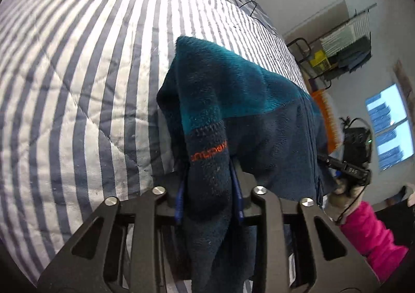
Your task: Fold large clothes
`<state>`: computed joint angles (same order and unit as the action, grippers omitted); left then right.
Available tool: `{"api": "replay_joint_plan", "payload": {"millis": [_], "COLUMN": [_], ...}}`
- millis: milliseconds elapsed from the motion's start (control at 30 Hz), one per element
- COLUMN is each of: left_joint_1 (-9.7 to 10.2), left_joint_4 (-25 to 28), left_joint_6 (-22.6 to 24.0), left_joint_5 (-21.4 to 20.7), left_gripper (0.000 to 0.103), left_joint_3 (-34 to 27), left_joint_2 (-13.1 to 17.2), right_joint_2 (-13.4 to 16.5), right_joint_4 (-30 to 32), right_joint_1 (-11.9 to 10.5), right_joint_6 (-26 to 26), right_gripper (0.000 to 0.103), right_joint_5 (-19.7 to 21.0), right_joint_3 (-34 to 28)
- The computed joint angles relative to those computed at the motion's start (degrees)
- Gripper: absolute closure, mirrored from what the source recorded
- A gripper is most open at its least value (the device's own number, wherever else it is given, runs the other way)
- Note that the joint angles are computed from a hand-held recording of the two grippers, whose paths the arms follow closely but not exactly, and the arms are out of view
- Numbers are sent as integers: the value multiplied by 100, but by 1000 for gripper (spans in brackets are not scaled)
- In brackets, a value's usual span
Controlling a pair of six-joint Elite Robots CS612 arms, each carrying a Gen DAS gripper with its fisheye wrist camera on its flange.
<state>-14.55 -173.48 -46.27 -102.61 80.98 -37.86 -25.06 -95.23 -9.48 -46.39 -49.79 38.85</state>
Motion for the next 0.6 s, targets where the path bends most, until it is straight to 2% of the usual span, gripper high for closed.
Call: {"api": "replay_joint_plan", "payload": {"millis": [133, 300, 500, 600], "left_joint_1": [-90, -171, -201, -234], "left_joint_4": [57, 30, 217, 326], "left_joint_6": [89, 301, 526, 614], "left_joint_5": [252, 419, 350, 310], "left_gripper": [80, 80, 81, 81], "left_joint_3": [3, 65, -289, -606], "left_joint_2": [-83, -206, -89, 57], "right_joint_2": [-303, -561, -612, -618], "right_joint_4": [-715, -1238, -1818, -2017], "right_joint_1": [77, 133, 172, 115], "right_joint_6": [95, 74, 107, 78], "right_gripper": [70, 72, 73, 74], "right_joint_5": [-267, -402, -813, -905], "right_joint_3": [486, 854, 879, 818]}}
